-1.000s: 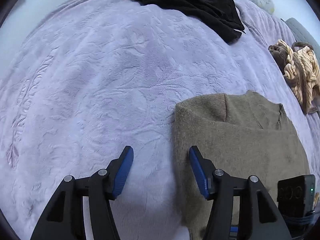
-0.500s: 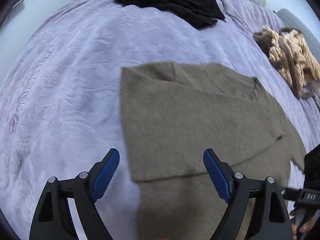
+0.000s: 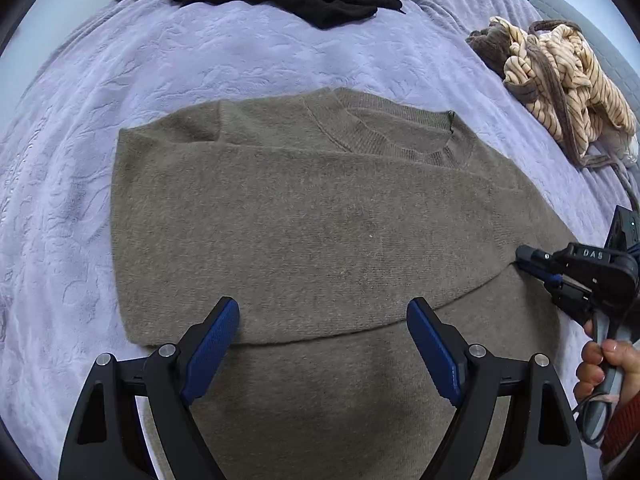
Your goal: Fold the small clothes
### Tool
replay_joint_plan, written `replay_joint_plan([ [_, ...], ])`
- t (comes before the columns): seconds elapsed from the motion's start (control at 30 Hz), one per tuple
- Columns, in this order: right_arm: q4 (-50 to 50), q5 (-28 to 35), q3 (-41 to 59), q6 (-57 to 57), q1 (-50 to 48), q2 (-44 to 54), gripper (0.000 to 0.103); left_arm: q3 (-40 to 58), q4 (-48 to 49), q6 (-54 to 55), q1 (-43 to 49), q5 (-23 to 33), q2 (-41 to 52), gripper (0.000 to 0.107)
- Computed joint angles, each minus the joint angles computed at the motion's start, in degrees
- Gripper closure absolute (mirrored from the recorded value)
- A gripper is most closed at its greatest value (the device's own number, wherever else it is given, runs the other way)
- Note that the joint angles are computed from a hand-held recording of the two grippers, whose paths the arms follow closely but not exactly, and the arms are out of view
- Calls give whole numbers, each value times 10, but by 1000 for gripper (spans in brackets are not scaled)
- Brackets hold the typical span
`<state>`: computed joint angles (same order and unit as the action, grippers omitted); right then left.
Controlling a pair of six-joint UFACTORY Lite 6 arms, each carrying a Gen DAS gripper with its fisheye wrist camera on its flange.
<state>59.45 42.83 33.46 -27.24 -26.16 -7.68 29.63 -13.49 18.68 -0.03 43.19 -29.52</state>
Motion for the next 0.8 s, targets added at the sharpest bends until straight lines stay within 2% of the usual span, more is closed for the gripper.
replay_joint_plan([
  [0.03,-13,-7,-5,-12,-2,3,95,-6,12,-20,-19,-13,13,20],
  [0.17,-22,46,-24,-59,-73,-9,95,-30,62,-93,-68,-39,30,20],
  [0.2,-24,69,-31,-73,-99,-20,95,-33,71,-106,-79,-38,25,20],
  [0.23,-27,86,-43,-82,-117,-35,89,-36,78,-117,-92,-34,19,20],
  [0.4,-74,177,-75,-139,-245,-77,88,-30,78,-148,-140,-13,12,20],
  [0.47,-108,225,-90,-151,-314,-99,83,-28,83,-171,-166,-7,7,20],
  [0.6,-171,296,-86,-190,-456,-105,54,-24,85,-207,-222,0,1,20],
  [0.63,-189,309,-72,-204,-498,-96,50,-22,83,-214,-236,-3,5,20],
  [0.73,-218,318,-19,-242,-606,-51,50,-7,85,-249,-290,-19,35,20],
  [0.8,-232,316,44,-264,-687,18,50,0,87,-271,-321,-27,48,20],
])
